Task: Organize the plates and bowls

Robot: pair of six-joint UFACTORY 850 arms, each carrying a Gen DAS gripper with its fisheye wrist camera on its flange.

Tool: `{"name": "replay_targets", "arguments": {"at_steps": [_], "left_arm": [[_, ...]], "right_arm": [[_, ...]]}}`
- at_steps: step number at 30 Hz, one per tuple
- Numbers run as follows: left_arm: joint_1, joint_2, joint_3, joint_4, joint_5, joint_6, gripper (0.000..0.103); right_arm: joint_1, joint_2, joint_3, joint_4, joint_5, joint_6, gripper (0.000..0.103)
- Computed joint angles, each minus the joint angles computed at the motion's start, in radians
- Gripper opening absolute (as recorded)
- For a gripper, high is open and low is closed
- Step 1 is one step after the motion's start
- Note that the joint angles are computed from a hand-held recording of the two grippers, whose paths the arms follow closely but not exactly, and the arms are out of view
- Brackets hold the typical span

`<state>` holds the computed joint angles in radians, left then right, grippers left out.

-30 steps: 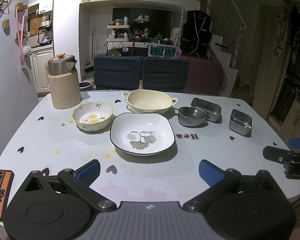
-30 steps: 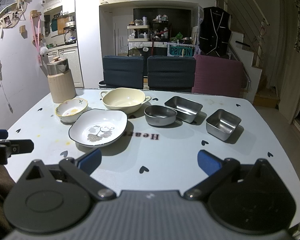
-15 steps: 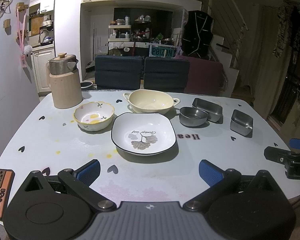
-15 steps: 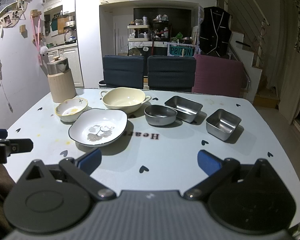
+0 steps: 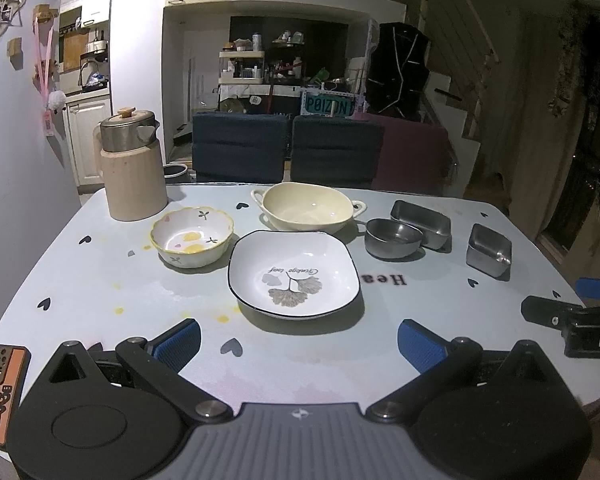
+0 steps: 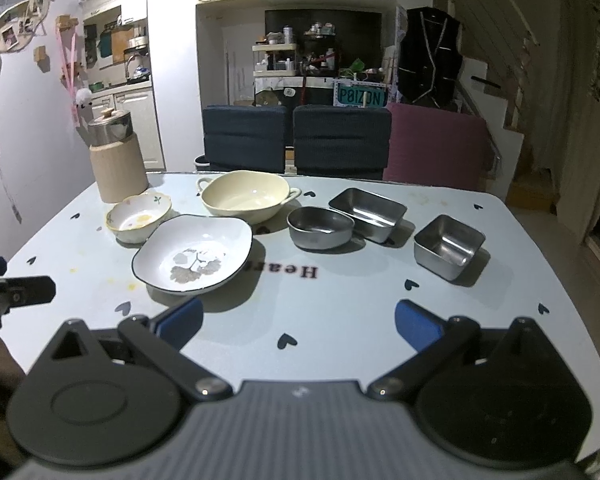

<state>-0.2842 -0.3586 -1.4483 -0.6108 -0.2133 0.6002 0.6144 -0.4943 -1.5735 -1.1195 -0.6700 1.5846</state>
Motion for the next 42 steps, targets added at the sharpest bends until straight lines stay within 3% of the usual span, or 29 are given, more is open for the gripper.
{"name": "replay_targets", "arguments": {"at_steps": [3,7,13,18,28,34,37,42], "left_arm": [[0.003,-0.014,-0.025,0.091,-0.005,-0.094,0.103],[0.005,-0.030,-0.049,0.135,0.003,-0.125,0.103],[0.019,-0.083,-0.128,0.136,-0.045,-0.116,0.103],[0.026,-0.142,-0.212,0.217,-0.068,-0.198,0.103],[0.038,-0.276,-0.408,0.305,-0.147,-0.309,0.103],[0.036,-0.383,-0.566,0.467,-0.202,-0.472,0.103],[0.038,-0.452,-0.662,0.501,-0.226,-0.498,0.103],[0.045,-0.607,-0.891,0.531,-0.319,-0.510,0.103]], "right_arm": [[-0.006,-0.010,-0.018,0.011,0.015,-0.022,0.103],[-0.013,-0.024,-0.041,0.001,0.039,-0.040,0.103],[-0.035,-0.057,-0.091,0.001,0.056,-0.032,0.103],[-0.064,-0.091,-0.142,0.054,0.072,-0.052,0.103],[-0.113,-0.244,-0.370,0.274,0.109,-0.250,0.103],[-0.145,-0.357,-0.533,0.465,0.148,-0.435,0.103],[-0.150,-0.409,-0.607,0.484,0.135,-0.445,0.103],[-0.183,-0.510,-0.777,0.767,0.125,-0.681,0.103]]}}
